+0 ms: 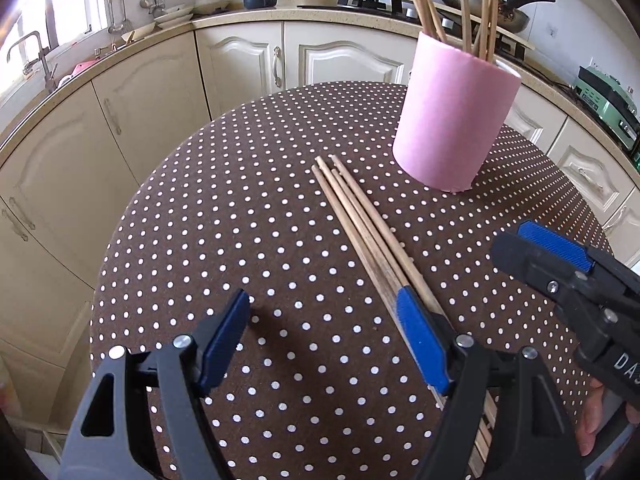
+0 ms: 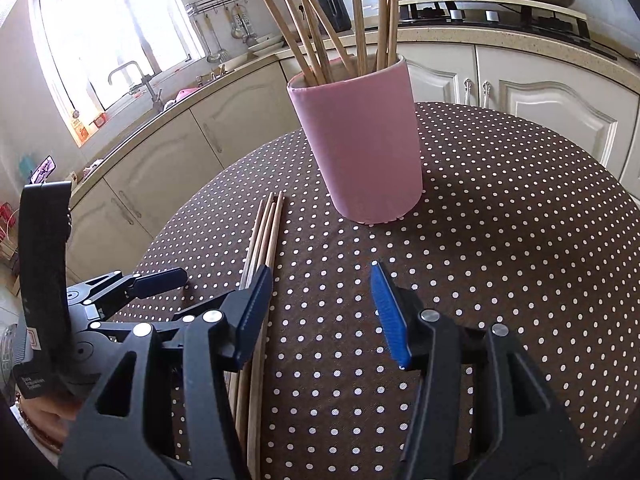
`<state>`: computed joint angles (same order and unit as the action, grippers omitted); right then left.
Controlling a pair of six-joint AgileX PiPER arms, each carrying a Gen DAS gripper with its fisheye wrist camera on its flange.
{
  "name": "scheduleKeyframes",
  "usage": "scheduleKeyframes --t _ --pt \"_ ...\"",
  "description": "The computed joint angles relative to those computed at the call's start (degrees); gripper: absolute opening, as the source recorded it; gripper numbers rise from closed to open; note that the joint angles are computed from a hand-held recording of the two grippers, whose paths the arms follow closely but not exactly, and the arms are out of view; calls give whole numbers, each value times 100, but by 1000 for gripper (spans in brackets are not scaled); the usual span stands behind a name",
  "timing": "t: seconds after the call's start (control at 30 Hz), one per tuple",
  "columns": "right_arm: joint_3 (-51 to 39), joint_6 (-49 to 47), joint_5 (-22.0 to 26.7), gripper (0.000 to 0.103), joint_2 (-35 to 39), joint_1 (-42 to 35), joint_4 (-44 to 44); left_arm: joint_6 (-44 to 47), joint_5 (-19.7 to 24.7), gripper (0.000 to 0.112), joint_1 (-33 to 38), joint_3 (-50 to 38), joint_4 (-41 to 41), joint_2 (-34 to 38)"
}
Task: Organize utensils
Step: 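Move both open tools down over the remaining chopstick pile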
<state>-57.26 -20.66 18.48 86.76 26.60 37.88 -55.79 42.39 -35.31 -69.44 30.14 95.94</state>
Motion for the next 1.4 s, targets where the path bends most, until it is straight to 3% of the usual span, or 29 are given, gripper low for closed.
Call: scheduleKeyframes --t 0.2,0.3,0.37,0.53,1.4 --pt "41 -241 6 52 -3 -60 240 46 239 75 83 -40 32 -5" --pt "49 -281 13 52 -8 -66 281 149 -172 75 188 174 -223 -198" --pt "47 -244 23 52 -19 -57 249 62 -190 75 140 158 -161 -204" --pt "55 -288 48 52 -32 -84 317 128 100 75 -46 -114 -73 33" --pt "-61 -524 244 53 102 -234 585 824 556 75 394 -880 -795 461"
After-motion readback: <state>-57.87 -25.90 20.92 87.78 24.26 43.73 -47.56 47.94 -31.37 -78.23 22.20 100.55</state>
